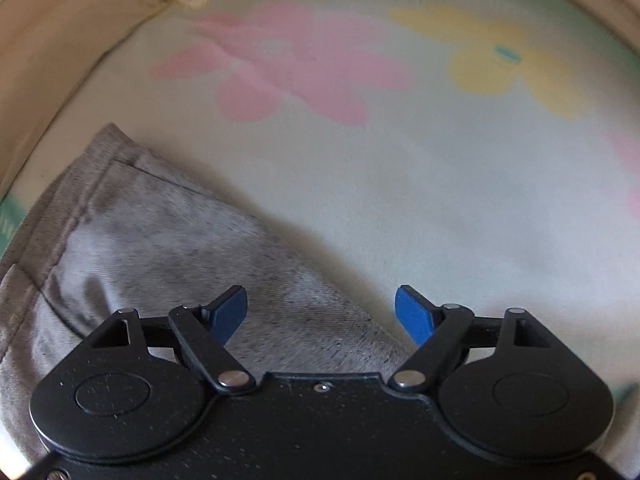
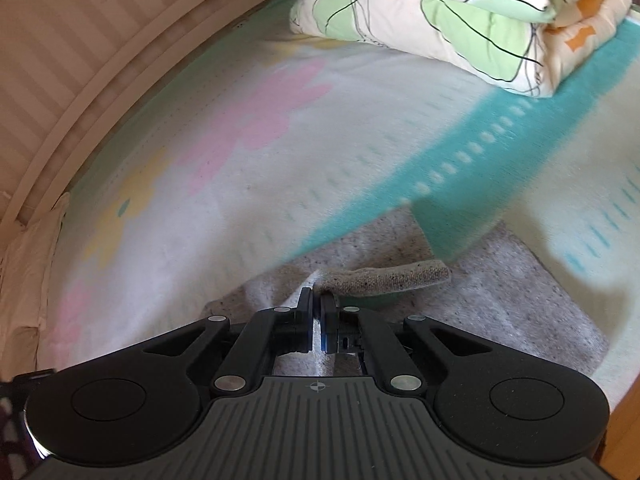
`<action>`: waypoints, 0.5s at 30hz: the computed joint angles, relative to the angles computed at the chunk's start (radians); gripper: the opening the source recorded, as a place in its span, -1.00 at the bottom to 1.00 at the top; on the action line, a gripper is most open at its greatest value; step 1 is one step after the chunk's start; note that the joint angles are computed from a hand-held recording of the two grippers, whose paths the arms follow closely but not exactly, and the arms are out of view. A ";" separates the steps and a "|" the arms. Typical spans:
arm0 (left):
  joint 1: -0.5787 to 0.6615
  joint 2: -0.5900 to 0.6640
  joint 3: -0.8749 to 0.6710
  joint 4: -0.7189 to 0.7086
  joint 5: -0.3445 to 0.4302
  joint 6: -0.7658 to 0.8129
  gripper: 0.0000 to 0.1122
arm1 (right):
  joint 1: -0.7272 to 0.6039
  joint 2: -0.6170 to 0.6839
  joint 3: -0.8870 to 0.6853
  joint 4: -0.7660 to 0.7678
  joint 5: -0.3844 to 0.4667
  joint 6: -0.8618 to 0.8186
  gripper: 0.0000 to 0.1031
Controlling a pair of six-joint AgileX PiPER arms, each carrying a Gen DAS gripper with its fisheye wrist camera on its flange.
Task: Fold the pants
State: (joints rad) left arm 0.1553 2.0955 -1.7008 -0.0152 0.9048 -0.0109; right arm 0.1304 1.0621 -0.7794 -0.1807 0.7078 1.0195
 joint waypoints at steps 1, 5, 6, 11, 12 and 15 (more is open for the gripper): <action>-0.021 0.023 -0.019 0.032 0.015 -0.029 0.46 | -0.006 0.005 0.001 0.010 -0.008 -0.009 -0.93; -0.109 0.090 -0.053 0.200 0.052 -0.150 0.49 | -0.039 0.003 0.011 0.053 -0.026 -0.052 -0.93; -0.122 0.093 -0.043 0.229 0.045 -0.173 0.43 | -0.031 -0.007 0.009 0.044 -0.016 -0.036 -0.93; -0.098 -0.008 0.055 0.184 -0.027 -0.190 -0.97 | -0.052 -0.036 0.016 0.045 -0.004 -0.030 -0.93; -0.089 -0.038 0.084 0.174 -0.044 -0.168 -0.98 | -0.054 -0.041 0.017 0.045 -0.001 -0.027 -0.93; -0.037 -0.153 0.198 0.106 -0.114 -0.097 -0.98 | -0.047 -0.061 0.022 0.020 0.014 0.009 -0.93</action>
State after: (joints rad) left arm 0.1182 1.9424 -1.5028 0.0905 0.7908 -0.1079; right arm 0.0838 1.0008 -0.7577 -0.1611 0.7221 1.0289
